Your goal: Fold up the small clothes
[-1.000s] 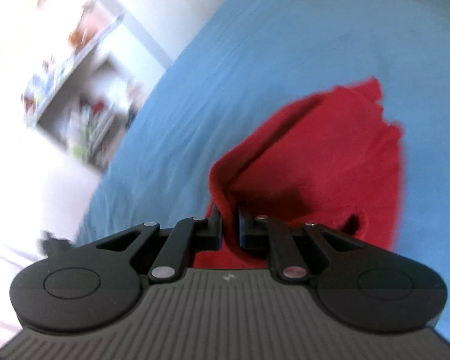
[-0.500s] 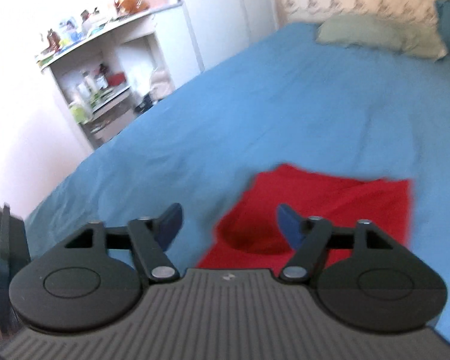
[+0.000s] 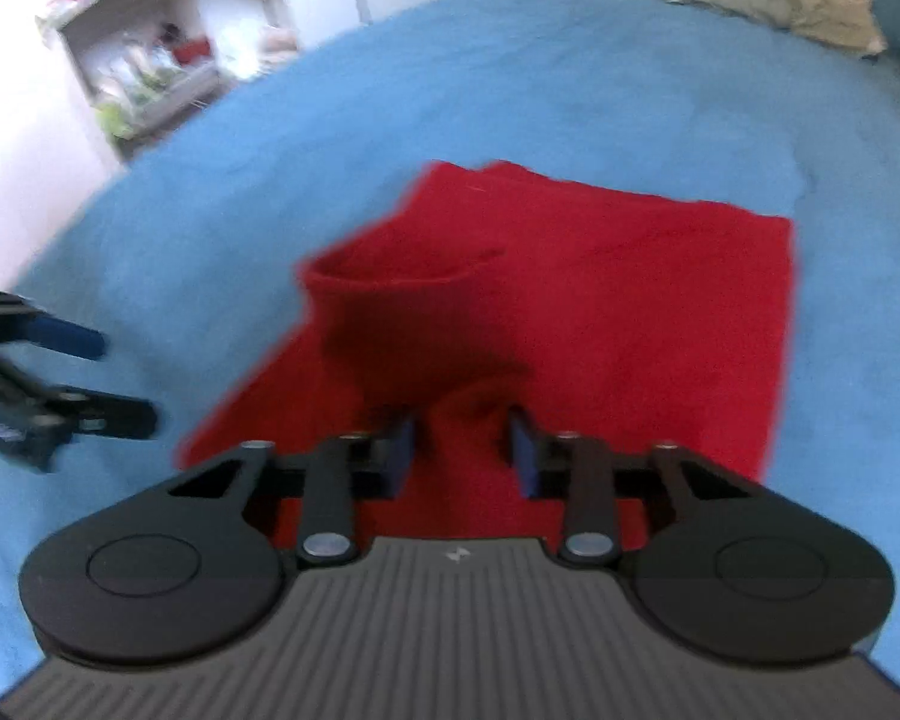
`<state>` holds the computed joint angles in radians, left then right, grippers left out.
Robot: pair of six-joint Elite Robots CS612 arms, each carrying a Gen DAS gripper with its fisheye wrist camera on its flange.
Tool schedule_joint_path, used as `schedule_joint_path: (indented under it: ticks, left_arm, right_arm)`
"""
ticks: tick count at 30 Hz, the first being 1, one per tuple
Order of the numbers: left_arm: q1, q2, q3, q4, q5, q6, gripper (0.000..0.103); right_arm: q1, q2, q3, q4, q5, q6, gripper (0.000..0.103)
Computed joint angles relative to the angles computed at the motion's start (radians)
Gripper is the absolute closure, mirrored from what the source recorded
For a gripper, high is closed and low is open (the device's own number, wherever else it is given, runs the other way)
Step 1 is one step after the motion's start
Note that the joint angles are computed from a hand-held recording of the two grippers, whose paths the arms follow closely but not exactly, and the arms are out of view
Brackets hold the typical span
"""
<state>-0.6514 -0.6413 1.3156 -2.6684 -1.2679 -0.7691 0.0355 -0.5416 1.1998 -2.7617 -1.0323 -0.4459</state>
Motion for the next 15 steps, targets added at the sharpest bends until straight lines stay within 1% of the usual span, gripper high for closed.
schedule_joint_path:
  ticks: [2, 4, 5, 7, 8, 9, 11, 12, 14, 15]
  left_arm:
    - [0.002, -0.020, 0.028, -0.015, 0.006, -0.039, 0.006]
    - [0.001, -0.038, 0.051, -0.018, 0.012, -0.081, 0.006]
    - [0.001, -0.042, 0.056, -0.016, 0.014, -0.094, 0.006]
    - [-0.001, -0.048, 0.063, -0.018, 0.013, -0.115, 0.006]
    - [-0.001, -0.050, 0.065, -0.023, 0.010, -0.116, 0.006]
    - [-0.003, -0.049, 0.064, -0.030, 0.006, -0.113, 0.006]
    - [-0.008, -0.041, 0.051, -0.040, -0.005, -0.094, 0.006]
    - [-0.011, -0.038, 0.045, -0.050, -0.014, -0.080, 0.006]
    - [-0.017, -0.026, 0.027, -0.078, -0.033, -0.042, 0.006]
    - [-0.019, -0.013, 0.005, -0.083, -0.040, -0.021, 0.006]
  right_arm:
    - [0.002, -0.033, 0.050, 0.025, 0.058, -0.101, 0.055]
    - [0.010, -0.052, 0.077, 0.093, 0.086, -0.200, 0.049]
    - [0.014, -0.060, 0.093, 0.118, 0.087, -0.253, 0.048]
    - [0.023, -0.068, 0.115, 0.132, 0.059, -0.302, 0.047]
    - [0.025, -0.072, 0.128, 0.127, 0.050, -0.304, 0.047]
    - [0.023, -0.078, 0.147, 0.100, 0.043, -0.283, 0.047]
    - [0.014, -0.092, 0.183, 0.028, 0.041, -0.213, 0.045]
    - [0.006, -0.100, 0.207, -0.038, 0.025, -0.156, 0.045]
    - [-0.008, -0.117, 0.246, -0.141, -0.021, -0.084, 0.044]
    - [-0.015, -0.123, 0.265, -0.203, -0.058, -0.034, 0.041]
